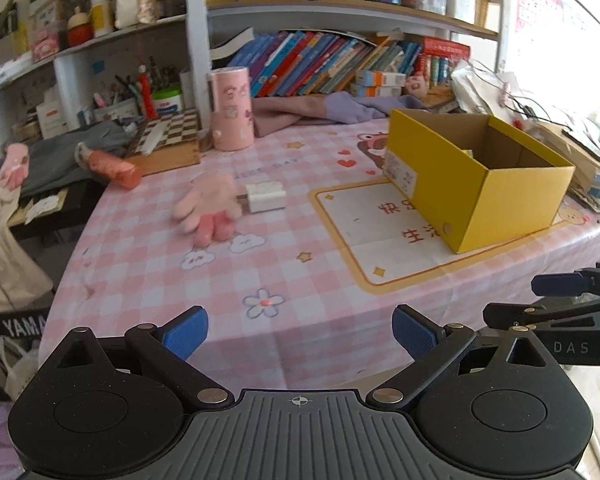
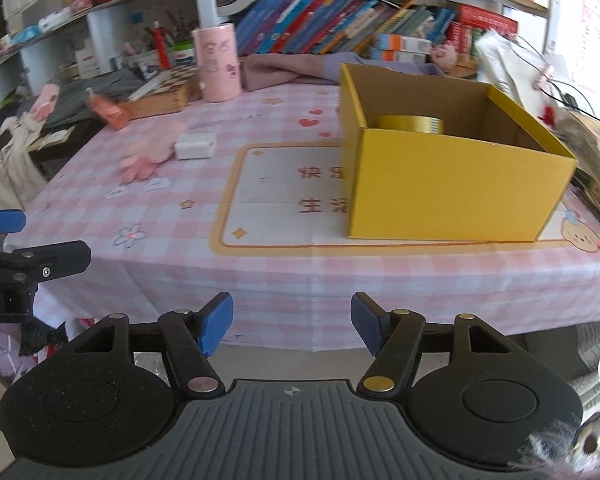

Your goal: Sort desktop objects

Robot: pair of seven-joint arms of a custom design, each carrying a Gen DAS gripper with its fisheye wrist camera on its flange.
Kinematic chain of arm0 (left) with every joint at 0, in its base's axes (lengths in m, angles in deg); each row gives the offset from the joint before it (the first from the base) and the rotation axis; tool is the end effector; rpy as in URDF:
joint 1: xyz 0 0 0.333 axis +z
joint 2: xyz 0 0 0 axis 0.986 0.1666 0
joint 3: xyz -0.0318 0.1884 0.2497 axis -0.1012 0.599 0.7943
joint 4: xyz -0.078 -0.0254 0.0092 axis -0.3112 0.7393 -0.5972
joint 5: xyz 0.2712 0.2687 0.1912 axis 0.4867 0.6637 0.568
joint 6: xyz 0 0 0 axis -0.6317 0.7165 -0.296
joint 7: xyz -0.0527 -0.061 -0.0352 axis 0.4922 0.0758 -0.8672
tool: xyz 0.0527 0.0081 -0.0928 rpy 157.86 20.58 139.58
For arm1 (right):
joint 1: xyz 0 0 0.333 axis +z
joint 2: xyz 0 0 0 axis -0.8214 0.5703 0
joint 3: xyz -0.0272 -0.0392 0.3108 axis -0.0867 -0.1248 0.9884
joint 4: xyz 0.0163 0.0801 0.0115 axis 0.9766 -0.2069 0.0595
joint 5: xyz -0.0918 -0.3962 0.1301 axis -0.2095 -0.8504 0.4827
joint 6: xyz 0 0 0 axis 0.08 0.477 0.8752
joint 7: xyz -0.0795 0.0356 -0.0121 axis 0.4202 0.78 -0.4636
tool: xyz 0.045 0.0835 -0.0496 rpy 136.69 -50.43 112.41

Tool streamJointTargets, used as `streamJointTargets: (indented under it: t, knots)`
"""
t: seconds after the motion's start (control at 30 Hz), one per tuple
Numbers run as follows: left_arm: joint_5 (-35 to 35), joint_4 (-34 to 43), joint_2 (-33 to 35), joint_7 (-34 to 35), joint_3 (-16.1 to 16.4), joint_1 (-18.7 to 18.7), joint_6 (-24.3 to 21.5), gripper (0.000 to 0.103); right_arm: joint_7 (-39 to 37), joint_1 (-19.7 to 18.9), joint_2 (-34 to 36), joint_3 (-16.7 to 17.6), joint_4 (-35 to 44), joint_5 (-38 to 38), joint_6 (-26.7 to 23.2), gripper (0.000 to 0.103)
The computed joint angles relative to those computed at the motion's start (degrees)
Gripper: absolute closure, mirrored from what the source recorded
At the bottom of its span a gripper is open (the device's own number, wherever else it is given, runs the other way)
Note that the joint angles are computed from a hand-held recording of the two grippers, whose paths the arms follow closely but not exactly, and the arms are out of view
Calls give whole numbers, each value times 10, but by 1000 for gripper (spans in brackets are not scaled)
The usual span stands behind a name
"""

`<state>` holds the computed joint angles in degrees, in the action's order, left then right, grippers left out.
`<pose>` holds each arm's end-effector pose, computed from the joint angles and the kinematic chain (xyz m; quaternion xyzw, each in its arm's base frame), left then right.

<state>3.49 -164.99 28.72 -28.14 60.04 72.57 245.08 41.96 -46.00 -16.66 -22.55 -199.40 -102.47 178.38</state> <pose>0.4954 -0.2953 0.5017 -0.5397 0.7313 -0.3310 0.2537 0.4690 0.0951 0.4916 -0.6573 0.6485 -0.2513 0.2902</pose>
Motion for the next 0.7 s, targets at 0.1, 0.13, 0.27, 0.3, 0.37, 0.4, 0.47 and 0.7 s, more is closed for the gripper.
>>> streamJointTargets:
  t: [0.1, 0.13, 0.27, 0.3, 0.37, 0.4, 0.47, 0.7]
  knots:
    - [-6, -12, -11, -7, 3, 5, 0, 3, -5, 7, 6, 2, 4, 2, 2, 40]
    - [-6, -14, -13, -9, 3, 8, 1, 3, -7, 10, 7, 2, 5, 2, 3, 40]
    - [-6, -25, -24, -20, -1, 23, 8, 3, -14, 19, 17, 2, 14, 7, 3, 40]
    - [-5, -28, -26, -23, -3, 27, 10, 3, -16, 21, 21, 2, 16, 8, 4, 40]
    - [-5, -31, -29, -25, -5, 35, 12, 3, -19, 24, 28, 3, 23, 10, 6, 40]
    - [-2, -32, -31, -29, -7, 40, 13, 3, -20, 25, 32, 4, 26, 10, 7, 40]
    - [4, -34, -34, -36, -11, 50, 15, 3, -23, 28, 40, 5, 34, 11, 9, 40]
    - [12, -28, -30, -44, -15, 68, 14, 3, -42, 48, 74, 1, 68, 31, 15, 40]
